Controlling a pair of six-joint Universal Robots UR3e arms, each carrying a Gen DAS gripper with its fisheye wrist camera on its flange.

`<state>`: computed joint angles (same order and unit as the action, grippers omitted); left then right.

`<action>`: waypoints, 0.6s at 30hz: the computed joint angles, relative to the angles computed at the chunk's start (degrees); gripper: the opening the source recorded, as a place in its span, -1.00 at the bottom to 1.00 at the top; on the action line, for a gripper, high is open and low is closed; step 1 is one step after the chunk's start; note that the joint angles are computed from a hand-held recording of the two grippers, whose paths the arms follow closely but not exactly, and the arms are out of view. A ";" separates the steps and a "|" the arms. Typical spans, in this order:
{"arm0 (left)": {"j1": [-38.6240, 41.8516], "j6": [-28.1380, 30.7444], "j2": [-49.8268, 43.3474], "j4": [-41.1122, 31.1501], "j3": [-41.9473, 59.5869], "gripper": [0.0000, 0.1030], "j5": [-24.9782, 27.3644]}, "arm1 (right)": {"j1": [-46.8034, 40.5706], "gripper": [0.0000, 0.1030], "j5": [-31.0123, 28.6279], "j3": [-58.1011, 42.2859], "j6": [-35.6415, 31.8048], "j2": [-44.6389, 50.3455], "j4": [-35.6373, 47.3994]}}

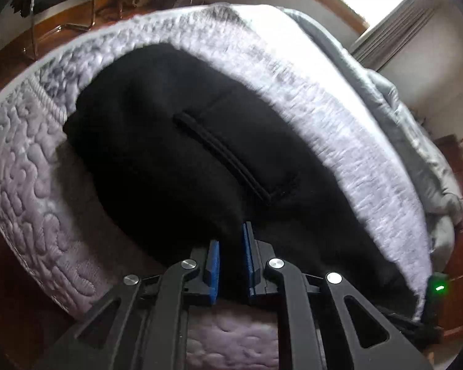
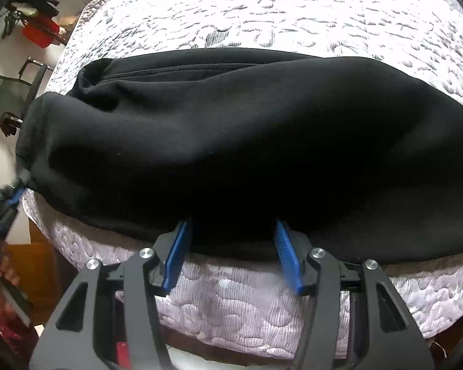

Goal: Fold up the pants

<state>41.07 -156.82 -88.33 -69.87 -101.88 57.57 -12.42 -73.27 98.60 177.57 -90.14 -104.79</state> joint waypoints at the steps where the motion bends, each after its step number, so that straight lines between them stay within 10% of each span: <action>1: -0.15 -0.28 -1.03 0.08 0.13 -0.73 0.04 | 0.15 0.12 -0.14 -0.10 0.02 0.18 -0.14; 18: -0.24 2.90 -6.04 -7.80 9.09 -0.49 2.66 | 3.56 0.20 0.56 -1.44 1.14 -0.28 -0.59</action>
